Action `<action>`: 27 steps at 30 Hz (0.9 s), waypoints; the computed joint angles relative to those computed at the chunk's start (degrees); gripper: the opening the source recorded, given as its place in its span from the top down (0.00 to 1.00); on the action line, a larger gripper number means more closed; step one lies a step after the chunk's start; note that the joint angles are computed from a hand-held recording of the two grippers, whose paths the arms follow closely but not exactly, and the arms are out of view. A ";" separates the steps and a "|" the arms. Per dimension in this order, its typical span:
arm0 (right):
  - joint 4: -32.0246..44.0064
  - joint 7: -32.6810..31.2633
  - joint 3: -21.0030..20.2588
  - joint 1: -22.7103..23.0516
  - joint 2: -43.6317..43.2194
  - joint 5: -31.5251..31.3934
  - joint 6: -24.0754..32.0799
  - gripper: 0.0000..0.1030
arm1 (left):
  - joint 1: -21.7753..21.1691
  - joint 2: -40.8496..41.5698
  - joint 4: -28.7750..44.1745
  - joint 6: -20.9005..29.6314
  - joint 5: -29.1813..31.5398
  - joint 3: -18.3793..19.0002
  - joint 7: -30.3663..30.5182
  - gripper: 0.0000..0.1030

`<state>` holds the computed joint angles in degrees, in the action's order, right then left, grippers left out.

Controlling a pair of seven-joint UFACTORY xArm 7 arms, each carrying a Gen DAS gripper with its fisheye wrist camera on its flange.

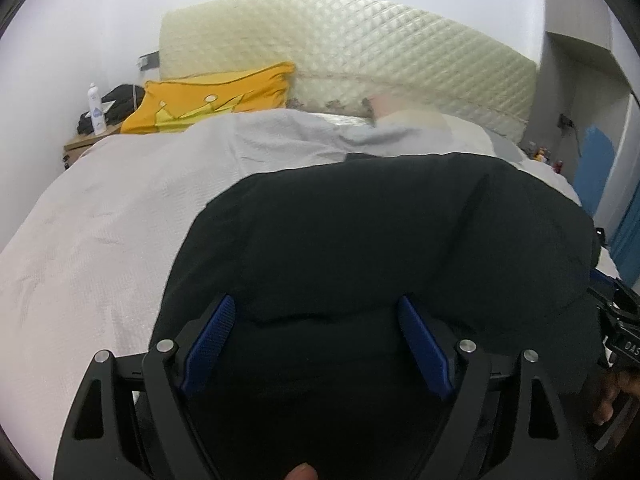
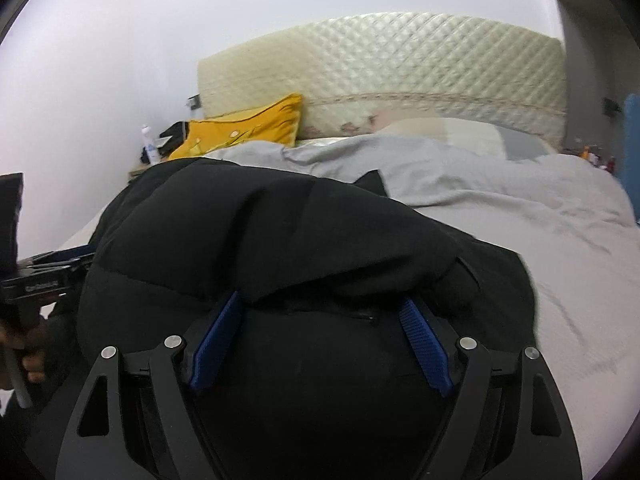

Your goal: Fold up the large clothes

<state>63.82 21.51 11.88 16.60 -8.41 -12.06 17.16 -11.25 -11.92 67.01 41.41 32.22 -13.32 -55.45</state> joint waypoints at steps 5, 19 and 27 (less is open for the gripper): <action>3.99 3.06 0.51 0.02 5.60 -5.61 1.02 0.19 | 0.89 1.17 -1.33 -2.09 1.57 0.85 0.83 0.17; 7.44 -5.19 -2.00 2.78 6.67 0.41 10.89 0.19 | -3.54 5.94 4.85 6.03 -0.33 3.04 3.77 0.13; -7.96 -14.46 -3.87 -0.21 -11.62 9.26 9.25 0.19 | -1.68 -8.55 -6.47 7.98 -3.05 1.07 12.54 0.13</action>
